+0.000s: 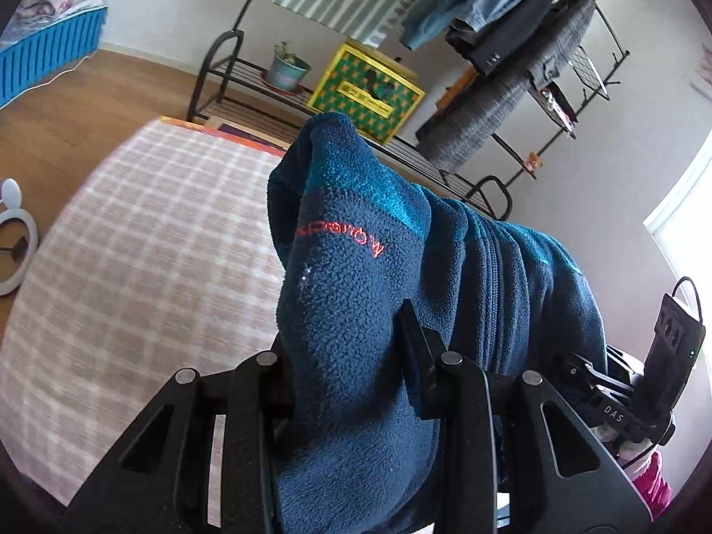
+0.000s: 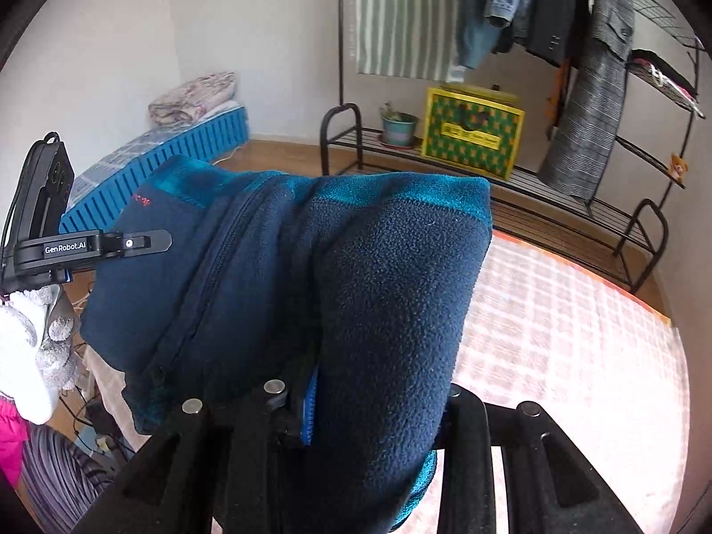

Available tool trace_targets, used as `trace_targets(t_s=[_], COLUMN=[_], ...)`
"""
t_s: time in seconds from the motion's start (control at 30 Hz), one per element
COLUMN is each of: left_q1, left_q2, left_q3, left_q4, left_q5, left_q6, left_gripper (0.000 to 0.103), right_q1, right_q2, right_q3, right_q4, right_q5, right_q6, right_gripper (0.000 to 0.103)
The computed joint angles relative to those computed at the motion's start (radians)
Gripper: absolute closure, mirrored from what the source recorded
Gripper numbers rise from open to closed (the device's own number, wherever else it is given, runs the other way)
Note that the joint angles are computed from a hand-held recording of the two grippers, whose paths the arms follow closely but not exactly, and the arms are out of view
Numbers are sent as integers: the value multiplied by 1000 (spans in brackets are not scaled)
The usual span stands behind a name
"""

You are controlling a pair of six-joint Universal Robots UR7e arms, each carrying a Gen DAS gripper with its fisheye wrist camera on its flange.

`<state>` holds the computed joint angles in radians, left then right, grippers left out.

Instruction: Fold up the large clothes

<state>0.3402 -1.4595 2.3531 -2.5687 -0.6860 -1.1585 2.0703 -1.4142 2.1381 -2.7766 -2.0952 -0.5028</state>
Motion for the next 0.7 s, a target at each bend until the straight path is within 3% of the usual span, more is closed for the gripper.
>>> trace_targets(t_s=[0.13,0.3,0.57,0.7], left_q1=[78,254,544,673], left_q2=[-64,-96,18,82], left_q3=[2,-41,-226,-319], left_q4=[-2,-98,-267,-303], left_q5=[-1,-34,-120,-209], left_q6=[64,263,615,681], left_gripper=[70,70,71,71], right_q1=[14,10,-55,-77], right_q2=[139,352,631,733], right_q3=[-70,-231,-529,-642], right_q4=[-41,-81,-88,-73], right_q5=[17,29,81,96], right_q6=[9,-7,-35,-26], right_gripper=[73,73,73,73])
